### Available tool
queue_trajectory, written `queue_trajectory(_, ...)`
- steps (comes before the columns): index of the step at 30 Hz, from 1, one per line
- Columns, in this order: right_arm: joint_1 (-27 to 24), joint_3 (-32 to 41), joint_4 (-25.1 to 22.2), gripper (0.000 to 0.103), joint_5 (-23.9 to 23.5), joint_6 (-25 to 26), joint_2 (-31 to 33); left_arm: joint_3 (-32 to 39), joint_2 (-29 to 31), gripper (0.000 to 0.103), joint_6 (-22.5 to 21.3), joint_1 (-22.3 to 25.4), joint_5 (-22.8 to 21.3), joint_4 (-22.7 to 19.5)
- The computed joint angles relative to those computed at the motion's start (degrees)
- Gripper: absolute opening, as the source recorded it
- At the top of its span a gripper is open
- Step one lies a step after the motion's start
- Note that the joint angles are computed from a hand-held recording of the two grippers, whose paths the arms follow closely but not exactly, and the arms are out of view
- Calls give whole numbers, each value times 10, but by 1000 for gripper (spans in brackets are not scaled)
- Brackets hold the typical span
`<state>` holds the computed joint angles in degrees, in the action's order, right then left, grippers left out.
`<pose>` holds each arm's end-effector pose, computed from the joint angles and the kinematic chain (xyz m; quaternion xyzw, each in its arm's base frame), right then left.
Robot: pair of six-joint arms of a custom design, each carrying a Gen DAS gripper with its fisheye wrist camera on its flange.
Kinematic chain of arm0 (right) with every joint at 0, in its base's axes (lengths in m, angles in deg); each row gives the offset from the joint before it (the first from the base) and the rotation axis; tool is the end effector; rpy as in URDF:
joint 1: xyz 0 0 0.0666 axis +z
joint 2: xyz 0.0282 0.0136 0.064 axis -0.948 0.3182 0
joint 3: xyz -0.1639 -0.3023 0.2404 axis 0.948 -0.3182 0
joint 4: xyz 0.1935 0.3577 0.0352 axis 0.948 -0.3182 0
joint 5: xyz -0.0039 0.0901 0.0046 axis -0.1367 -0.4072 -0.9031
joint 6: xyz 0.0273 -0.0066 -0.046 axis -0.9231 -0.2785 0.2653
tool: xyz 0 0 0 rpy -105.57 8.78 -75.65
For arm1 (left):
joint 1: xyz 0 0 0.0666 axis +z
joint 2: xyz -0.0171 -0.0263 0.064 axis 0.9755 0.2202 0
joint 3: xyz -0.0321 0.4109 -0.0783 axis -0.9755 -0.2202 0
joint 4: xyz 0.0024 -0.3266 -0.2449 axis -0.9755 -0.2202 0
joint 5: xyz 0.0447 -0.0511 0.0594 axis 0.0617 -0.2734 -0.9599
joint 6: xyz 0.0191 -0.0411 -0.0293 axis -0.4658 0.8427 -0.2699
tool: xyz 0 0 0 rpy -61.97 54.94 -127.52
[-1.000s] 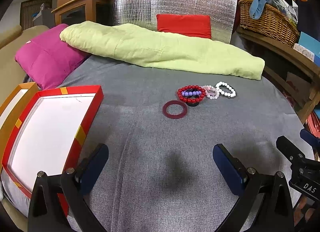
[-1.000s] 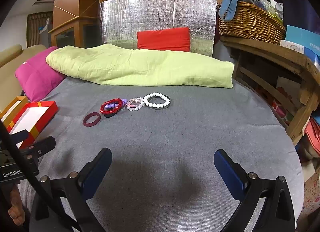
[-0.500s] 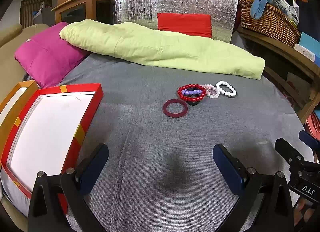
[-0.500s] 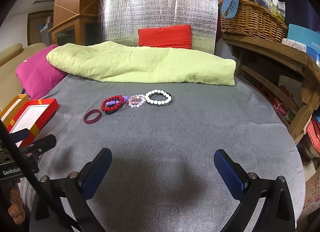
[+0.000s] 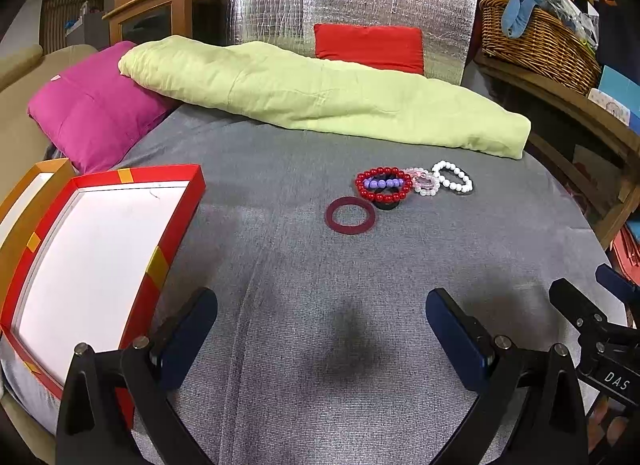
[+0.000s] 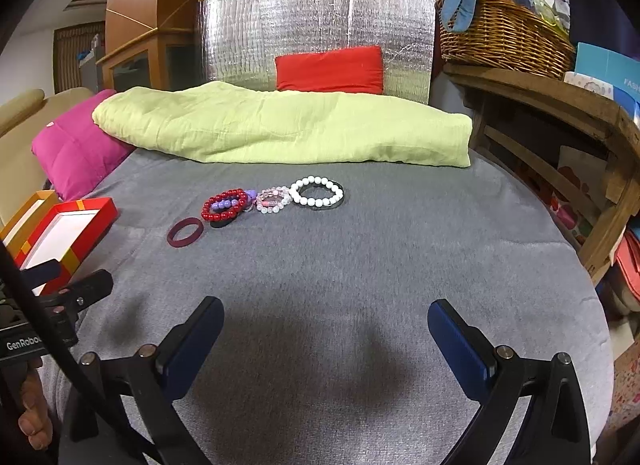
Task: Organize jewelry
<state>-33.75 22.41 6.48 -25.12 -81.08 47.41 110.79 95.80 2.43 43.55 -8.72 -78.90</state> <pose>0.3453 0.2460 0.3317 -0.0429 0.8990 -0.0002 0.4359 0.3641 -0.2261 0.3115 -0.0442 0.9136 -0.0187 0.4037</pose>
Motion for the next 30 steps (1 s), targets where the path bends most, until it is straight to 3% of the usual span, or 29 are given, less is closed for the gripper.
queue_trajectory(21,-23,10,-20,103,-31,-19,5,4,4,103,3,6,9,-2)
queue_trajectory(26,-36,25,-28,103,-57,-21,14,5,6,103,8,10,20,-8)
queue_trajectory(30,-65,64,-42,103,-109,-19,41,9,10,103,13,14,33,-15)
